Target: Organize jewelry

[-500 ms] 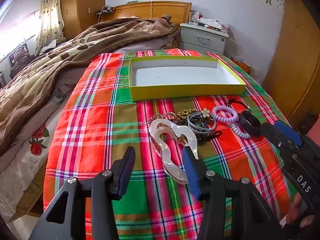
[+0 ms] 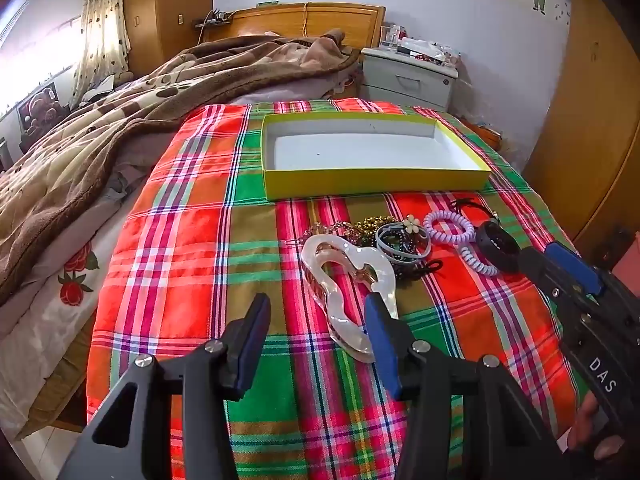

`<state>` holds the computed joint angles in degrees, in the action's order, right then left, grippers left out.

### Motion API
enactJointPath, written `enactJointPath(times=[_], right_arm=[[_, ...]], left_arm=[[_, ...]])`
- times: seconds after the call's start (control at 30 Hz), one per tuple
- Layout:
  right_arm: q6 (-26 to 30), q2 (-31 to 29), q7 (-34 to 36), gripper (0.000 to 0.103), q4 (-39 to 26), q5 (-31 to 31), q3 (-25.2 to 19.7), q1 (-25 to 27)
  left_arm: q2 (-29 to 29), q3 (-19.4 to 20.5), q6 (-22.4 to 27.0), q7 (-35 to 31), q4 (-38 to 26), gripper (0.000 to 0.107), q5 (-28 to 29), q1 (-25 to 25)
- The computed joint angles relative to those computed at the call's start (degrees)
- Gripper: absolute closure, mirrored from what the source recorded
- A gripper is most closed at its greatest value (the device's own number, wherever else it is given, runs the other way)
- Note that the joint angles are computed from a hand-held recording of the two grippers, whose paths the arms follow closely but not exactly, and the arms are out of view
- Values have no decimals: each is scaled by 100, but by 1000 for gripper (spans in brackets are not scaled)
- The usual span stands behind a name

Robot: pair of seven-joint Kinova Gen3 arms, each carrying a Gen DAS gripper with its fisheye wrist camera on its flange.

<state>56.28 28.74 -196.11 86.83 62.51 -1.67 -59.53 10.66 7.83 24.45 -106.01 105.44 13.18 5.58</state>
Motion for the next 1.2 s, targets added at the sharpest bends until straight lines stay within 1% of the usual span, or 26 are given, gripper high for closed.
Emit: enactJointPath(times=[0.1,0.2,0.4,0.67,1.2], right_arm=[[-12,16,68,58,-45,-31,1,23],[-7,25,55,58,-44,-21,14,3],[-27,18,37,58,-25,-7,12,-2],[-15,11,43,58,-23,-19,10,-11],[-8,17,52,58,-35,-16,13,-11]], left_arm=[[-6,-27,-10,48,6,57,-55,29],[-1,19,46,-52,-11,57,61,-42],[11,-13,70,-5,-42,57,27,-10],[-7,-26,4,50,-3,57,-26,17],[-9,-20,22,15,-5,57,24,-11]])
